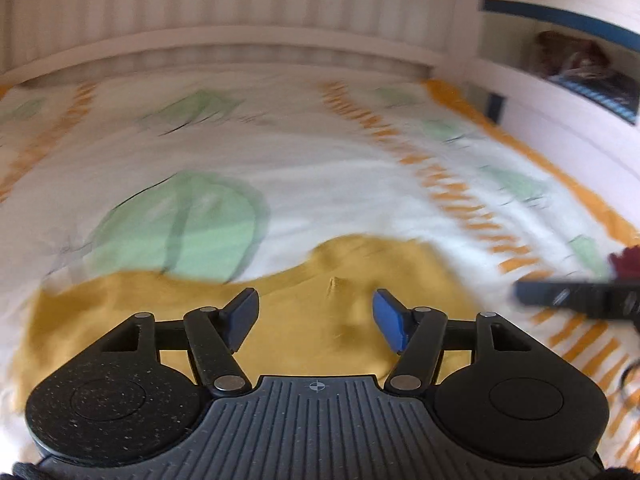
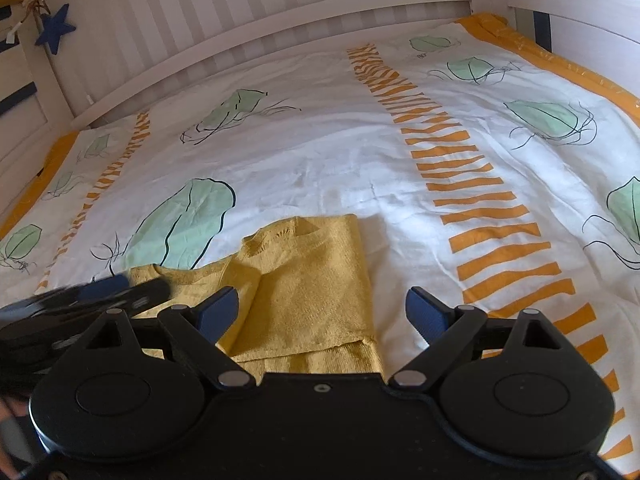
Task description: Fold small clothes
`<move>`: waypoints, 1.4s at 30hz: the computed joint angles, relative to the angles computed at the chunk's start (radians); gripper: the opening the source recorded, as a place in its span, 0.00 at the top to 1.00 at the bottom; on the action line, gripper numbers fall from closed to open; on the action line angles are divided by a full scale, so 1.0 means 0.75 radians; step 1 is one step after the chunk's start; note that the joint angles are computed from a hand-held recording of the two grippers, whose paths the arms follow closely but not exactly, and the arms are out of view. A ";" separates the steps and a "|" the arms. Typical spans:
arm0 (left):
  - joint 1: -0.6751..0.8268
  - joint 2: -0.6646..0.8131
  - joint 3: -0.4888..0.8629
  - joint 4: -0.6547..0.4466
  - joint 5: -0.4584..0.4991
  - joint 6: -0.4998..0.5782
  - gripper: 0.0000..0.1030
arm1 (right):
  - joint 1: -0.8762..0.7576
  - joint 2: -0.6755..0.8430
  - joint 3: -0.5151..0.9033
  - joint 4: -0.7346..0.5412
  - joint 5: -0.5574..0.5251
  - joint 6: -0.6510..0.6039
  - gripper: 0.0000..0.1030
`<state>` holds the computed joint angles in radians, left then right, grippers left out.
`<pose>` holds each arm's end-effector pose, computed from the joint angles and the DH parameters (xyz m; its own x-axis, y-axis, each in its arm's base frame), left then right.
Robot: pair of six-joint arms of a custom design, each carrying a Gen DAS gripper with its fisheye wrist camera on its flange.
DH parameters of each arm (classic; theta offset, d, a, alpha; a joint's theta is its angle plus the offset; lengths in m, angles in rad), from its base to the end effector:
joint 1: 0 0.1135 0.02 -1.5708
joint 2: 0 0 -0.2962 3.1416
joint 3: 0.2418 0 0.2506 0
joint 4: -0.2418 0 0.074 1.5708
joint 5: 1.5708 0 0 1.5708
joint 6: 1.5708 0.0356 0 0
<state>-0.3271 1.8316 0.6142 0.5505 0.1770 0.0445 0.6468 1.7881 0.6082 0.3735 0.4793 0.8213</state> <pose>0.3034 -0.1096 0.1247 -0.5653 0.2380 -0.7898 0.4729 0.8780 -0.0739 0.2534 0.1708 0.1244 -0.5974 0.3628 -0.7152 0.2309 0.9319 0.2799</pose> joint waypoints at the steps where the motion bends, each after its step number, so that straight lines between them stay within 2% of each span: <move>1: 0.051 -0.013 -0.012 -0.031 -0.005 0.011 0.41 | -0.001 0.010 0.003 0.008 -0.001 -0.006 0.11; 7: 0.381 -0.006 -0.065 -0.117 -0.040 0.120 0.41 | 0.015 0.074 0.037 0.033 0.002 -0.047 0.11; 13: 0.584 0.077 -0.031 -0.149 -0.032 0.186 0.41 | 0.066 0.158 0.102 0.040 0.028 -0.111 0.11; 20: 0.604 0.164 0.006 -0.085 -0.041 0.214 0.41 | 0.119 0.243 0.189 0.036 0.053 -0.214 0.11; 23: 0.605 0.187 0.035 -0.112 0.001 0.182 0.41 | 0.131 0.268 0.212 0.047 0.052 -0.255 0.11; 25: 0.599 0.193 0.023 -0.081 0.023 0.201 0.41 | 0.132 0.278 0.224 0.040 0.048 -0.269 0.11; 27: 0.571 0.211 0.033 -0.068 -0.022 0.227 0.41 | 0.134 0.284 0.232 0.040 0.049 -0.274 0.11; 31: 0.563 0.254 0.070 -0.081 -0.064 0.183 0.40 | 0.128 0.291 0.235 0.049 0.034 -0.270 0.11; 37: 0.518 0.289 0.074 0.018 -0.138 0.173 0.40 | 0.132 0.298 0.234 0.062 0.033 -0.272 0.11; 40: 0.509 0.305 0.097 0.015 -0.172 0.150 0.40 | 0.136 0.304 0.238 0.062 0.030 -0.276 0.11; 42: 0.522 0.310 0.111 -0.007 -0.203 0.110 0.35 | 0.141 0.307 0.239 0.061 0.037 -0.287 0.11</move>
<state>0.0647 2.0637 0.6971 0.5450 0.0251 0.1270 0.7528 2.0184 0.7874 0.4194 0.5067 0.6062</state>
